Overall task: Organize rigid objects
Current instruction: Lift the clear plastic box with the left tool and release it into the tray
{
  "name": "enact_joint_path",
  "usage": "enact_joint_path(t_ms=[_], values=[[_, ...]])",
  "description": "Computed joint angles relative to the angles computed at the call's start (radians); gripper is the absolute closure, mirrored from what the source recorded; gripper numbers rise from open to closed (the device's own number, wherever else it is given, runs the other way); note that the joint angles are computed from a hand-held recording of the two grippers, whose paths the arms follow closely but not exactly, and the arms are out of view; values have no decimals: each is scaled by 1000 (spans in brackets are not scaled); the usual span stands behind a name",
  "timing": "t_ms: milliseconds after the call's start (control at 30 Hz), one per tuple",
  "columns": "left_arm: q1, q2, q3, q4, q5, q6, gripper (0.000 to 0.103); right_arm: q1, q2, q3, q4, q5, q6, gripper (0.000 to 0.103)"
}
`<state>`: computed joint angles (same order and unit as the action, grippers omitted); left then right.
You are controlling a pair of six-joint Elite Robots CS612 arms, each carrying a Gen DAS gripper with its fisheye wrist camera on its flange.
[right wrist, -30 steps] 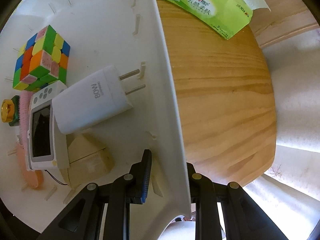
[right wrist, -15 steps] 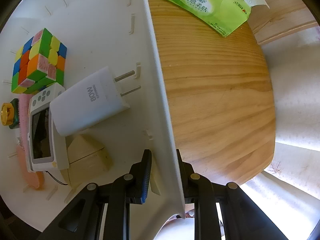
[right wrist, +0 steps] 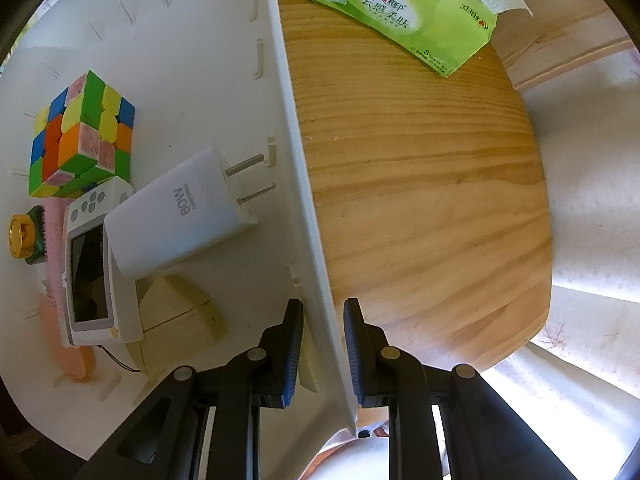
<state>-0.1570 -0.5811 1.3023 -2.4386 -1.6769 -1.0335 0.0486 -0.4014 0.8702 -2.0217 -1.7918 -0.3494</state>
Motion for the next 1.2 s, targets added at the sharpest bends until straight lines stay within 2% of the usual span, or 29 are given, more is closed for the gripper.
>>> enact_joint_path(t_ms=[200, 600, 833, 1000, 1200], values=[[-3, -20, 38, -32, -12, -22, 50, 0, -12, 20, -23, 3, -17, 82], [-31, -97, 148, -167, 61, 0, 50, -2, -63, 95, -85, 42, -87, 82], [-62, -159, 227, -288, 124, 19, 50, -4, -97, 149, -130, 64, -154, 82], [-87, -167, 230, -351, 155, 40, 50, -5, -122, 195, -170, 78, -201, 82], [-124, -190, 249, -396, 150, 104, 50, -13, -143, 247, -227, 100, -254, 82]])
